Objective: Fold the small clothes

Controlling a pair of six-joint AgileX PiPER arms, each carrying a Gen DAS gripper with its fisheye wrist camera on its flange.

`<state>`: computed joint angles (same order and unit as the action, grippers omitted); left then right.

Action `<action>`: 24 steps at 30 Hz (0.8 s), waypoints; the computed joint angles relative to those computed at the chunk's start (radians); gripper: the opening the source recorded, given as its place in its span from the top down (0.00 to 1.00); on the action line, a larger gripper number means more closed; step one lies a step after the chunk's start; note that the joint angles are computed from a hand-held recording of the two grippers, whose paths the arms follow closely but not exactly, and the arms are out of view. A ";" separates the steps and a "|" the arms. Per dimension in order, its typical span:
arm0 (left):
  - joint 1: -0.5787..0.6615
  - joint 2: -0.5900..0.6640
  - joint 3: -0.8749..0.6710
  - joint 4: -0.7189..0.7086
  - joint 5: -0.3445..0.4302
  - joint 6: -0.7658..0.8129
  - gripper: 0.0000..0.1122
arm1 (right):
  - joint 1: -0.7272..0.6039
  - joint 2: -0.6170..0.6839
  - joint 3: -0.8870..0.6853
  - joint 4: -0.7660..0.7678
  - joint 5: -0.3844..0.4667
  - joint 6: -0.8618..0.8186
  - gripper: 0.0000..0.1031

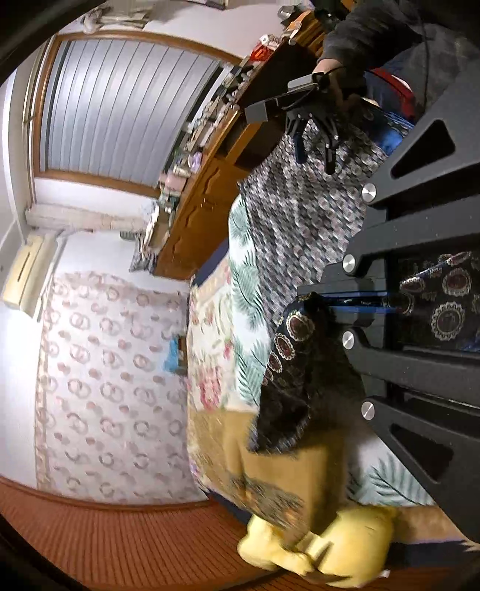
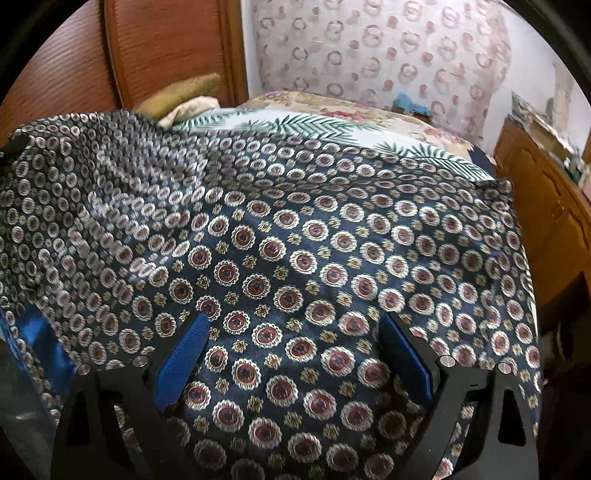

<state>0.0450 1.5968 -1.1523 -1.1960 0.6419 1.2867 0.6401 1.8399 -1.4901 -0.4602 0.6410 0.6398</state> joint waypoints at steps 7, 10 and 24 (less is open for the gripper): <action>-0.136 0.106 -0.167 0.088 -0.001 -0.107 0.97 | 0.020 -0.167 0.145 -0.165 -0.012 0.192 0.09; -0.185 0.134 -0.223 0.121 0.005 -0.148 0.97 | 0.034 -0.235 0.216 -0.238 -0.011 0.283 0.09; -0.383 0.320 -0.537 0.368 0.086 -0.408 0.96 | -0.009 -0.413 0.444 -0.305 -0.055 0.409 0.09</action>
